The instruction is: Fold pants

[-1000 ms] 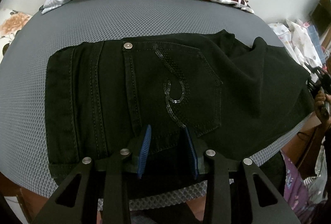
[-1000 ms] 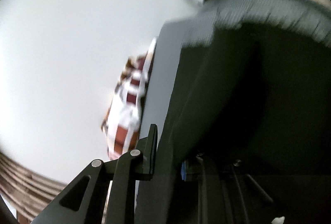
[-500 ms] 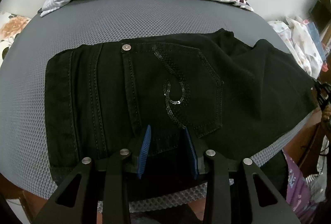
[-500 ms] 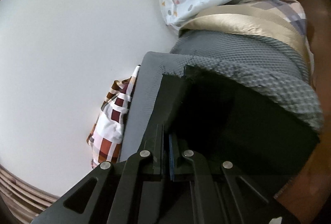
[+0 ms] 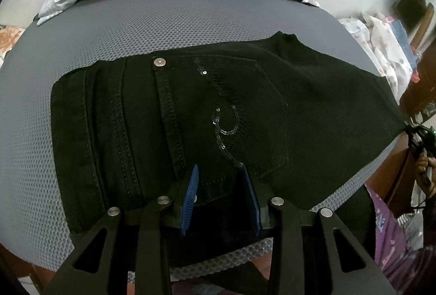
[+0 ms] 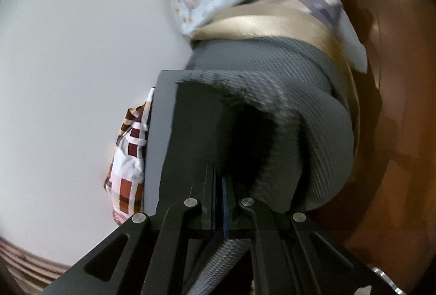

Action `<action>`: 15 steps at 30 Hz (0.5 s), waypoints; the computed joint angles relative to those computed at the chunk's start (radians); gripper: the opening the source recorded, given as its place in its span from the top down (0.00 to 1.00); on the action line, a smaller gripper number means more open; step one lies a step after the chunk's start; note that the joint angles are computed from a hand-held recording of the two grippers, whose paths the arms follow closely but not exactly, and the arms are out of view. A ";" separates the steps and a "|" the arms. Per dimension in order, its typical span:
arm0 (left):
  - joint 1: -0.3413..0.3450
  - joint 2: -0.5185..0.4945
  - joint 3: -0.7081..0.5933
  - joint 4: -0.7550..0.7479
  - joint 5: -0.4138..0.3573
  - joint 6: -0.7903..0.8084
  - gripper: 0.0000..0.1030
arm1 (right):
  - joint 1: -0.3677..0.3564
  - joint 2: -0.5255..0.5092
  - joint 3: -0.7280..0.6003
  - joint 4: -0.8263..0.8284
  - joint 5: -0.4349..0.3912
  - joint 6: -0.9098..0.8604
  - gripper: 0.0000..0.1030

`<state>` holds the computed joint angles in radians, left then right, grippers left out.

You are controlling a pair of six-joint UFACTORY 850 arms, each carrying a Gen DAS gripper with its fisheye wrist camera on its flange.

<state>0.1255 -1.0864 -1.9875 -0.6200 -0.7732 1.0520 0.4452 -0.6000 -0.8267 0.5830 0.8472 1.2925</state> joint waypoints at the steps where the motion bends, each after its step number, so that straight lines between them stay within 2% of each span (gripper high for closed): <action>1: 0.001 -0.003 -0.005 -0.004 -0.006 -0.002 0.65 | 0.002 -0.001 0.002 0.000 0.004 0.006 0.95; 5: 0.006 -0.007 -0.011 -0.020 -0.021 -0.002 0.65 | 0.006 0.017 0.012 0.012 0.003 -0.023 0.95; 8: 0.000 0.018 0.036 -0.025 0.027 0.052 0.65 | 0.001 0.015 0.008 0.002 -0.031 -0.017 0.96; 10: -0.006 0.041 0.074 -0.029 0.067 0.087 0.65 | -0.002 0.003 0.013 -0.022 -0.006 0.022 0.97; 12: -0.006 0.067 0.106 -0.044 0.091 0.092 0.64 | 0.002 -0.003 0.029 -0.030 0.049 0.081 0.94; 15: 0.024 0.138 0.185 -0.197 0.134 0.181 0.59 | 0.012 0.025 0.047 0.016 0.049 0.049 0.91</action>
<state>0.1499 -0.9480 -1.8023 -0.8172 -0.6390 1.2331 0.4576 -0.5754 -0.7794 0.5987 0.8958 1.3416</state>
